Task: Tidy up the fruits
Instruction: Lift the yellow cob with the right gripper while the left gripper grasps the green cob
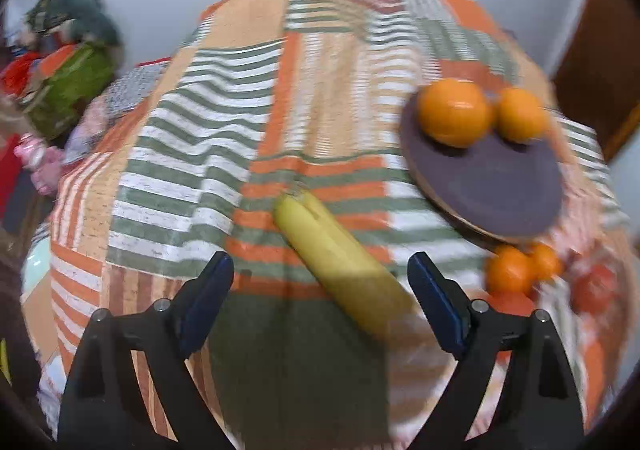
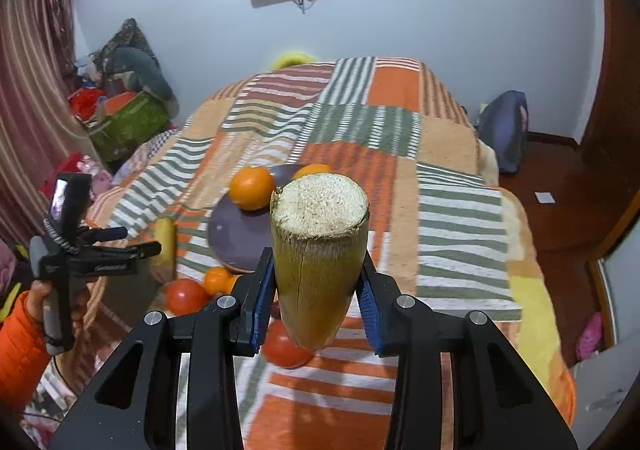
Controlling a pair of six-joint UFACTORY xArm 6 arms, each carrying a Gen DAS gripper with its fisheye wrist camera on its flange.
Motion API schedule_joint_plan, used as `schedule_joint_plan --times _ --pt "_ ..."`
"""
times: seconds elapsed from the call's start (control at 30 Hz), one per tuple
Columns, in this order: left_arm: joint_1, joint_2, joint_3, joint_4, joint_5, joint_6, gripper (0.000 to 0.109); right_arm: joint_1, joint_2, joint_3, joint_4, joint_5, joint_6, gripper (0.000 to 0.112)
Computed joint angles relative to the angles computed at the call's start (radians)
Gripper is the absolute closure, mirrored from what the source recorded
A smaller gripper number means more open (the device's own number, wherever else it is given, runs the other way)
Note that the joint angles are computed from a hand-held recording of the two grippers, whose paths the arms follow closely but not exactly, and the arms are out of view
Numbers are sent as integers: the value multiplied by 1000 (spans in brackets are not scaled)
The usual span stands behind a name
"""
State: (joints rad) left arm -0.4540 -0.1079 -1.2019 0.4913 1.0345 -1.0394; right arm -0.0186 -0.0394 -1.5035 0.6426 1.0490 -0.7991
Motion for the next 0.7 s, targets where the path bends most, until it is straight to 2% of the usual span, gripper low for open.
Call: schedule_joint_plan --times 0.03,0.17,0.23,0.37,0.5,0.63,0.7 --pt "11 15 -2 -5 -2 -11 27 -3 8 -2 -16 -7 2 77" --pt "57 20 44 -107 -110 17 39 -15 24 5 -78 -22 8 77" --pt "63 20 52 -135 -142 46 53 -22 42 2 -105 -13 20 77" --pt "56 17 49 -145 -141 83 58 -28 74 -2 -129 21 38 77" --pt "43 -19 67 -184 -135 134 70 -20 85 10 -122 1 39 78" --pt "18 -60 95 -207 -111 174 71 -19 112 -7 -94 15 48 78" --pt "10 -83 117 -223 -111 185 71 -12 103 19 -96 -9 42 78"
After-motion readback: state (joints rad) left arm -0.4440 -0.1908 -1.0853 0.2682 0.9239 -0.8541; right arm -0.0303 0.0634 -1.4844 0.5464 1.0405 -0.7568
